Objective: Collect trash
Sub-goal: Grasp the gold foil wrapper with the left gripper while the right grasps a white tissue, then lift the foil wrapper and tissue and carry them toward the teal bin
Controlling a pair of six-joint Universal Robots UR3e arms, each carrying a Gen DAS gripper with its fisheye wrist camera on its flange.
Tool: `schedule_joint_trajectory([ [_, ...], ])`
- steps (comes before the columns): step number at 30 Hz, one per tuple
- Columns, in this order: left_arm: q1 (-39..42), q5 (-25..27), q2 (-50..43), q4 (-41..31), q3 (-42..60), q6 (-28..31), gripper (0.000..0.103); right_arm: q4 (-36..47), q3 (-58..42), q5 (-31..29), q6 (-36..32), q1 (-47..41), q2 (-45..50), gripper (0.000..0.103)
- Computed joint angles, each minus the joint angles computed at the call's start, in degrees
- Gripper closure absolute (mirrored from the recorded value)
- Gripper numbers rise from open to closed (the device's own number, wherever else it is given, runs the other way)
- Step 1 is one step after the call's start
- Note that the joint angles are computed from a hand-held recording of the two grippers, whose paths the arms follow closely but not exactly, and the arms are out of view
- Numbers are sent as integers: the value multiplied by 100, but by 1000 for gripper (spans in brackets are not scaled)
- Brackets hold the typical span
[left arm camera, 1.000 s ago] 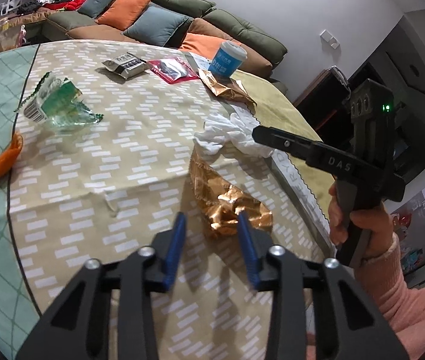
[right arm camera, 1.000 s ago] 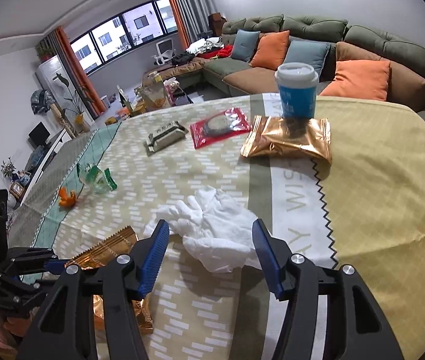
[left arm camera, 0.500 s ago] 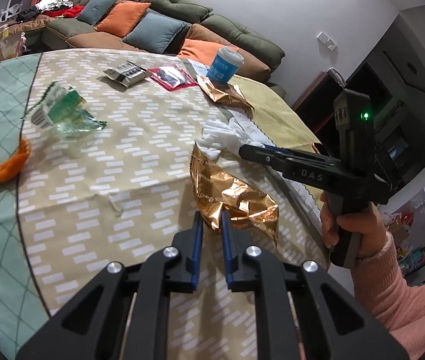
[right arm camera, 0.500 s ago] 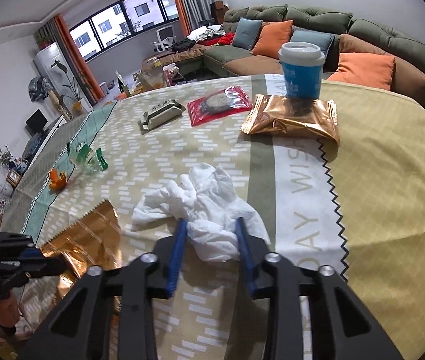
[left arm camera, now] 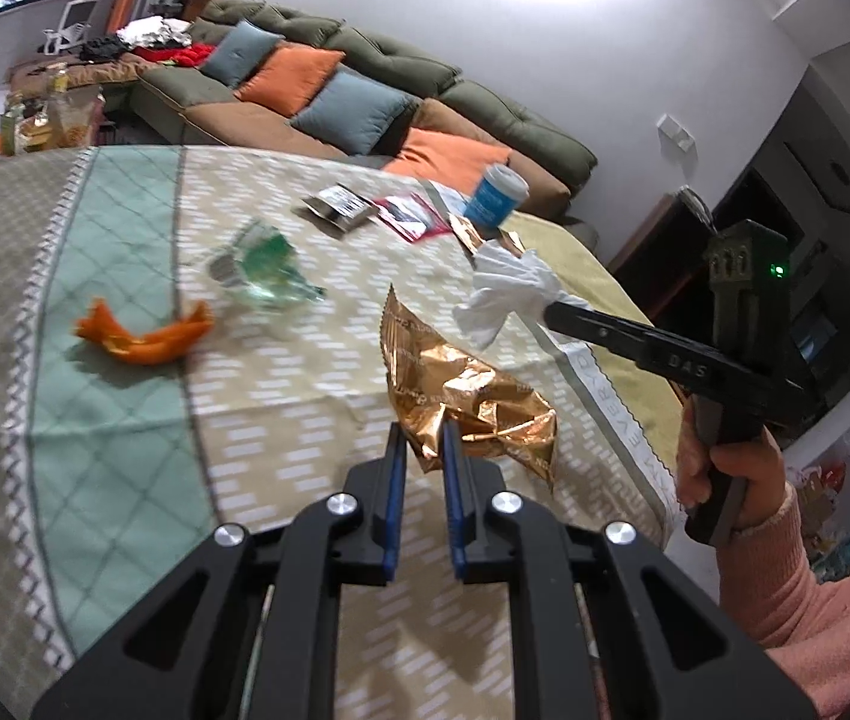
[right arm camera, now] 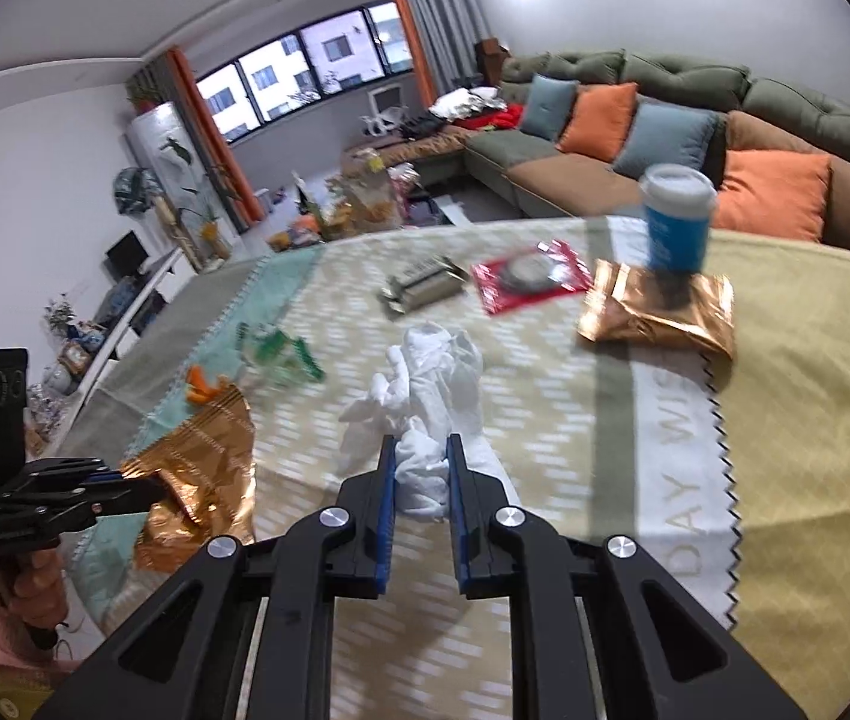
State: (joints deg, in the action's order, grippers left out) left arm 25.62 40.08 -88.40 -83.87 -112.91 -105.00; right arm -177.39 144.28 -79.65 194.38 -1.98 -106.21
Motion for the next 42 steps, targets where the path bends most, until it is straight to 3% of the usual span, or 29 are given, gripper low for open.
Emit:
schedule_joint_trajectory([
  [12,1361,-51,148,-1239,449,925,90,-478,-1616,49,191,1221,1667,88],
  [21,2433,-33,68,-1942,940,1387,90,-178,-3485,233,109,1958,3208,88],
  [30,3339,-203,-301,-2445,1582,1585,90,635,-5571,411,-77,2508,4510,88],
  [42,4181,-382,-911,-2145,2339,1151,90,2325,-8947,653,-330,3033,6318,87],
])
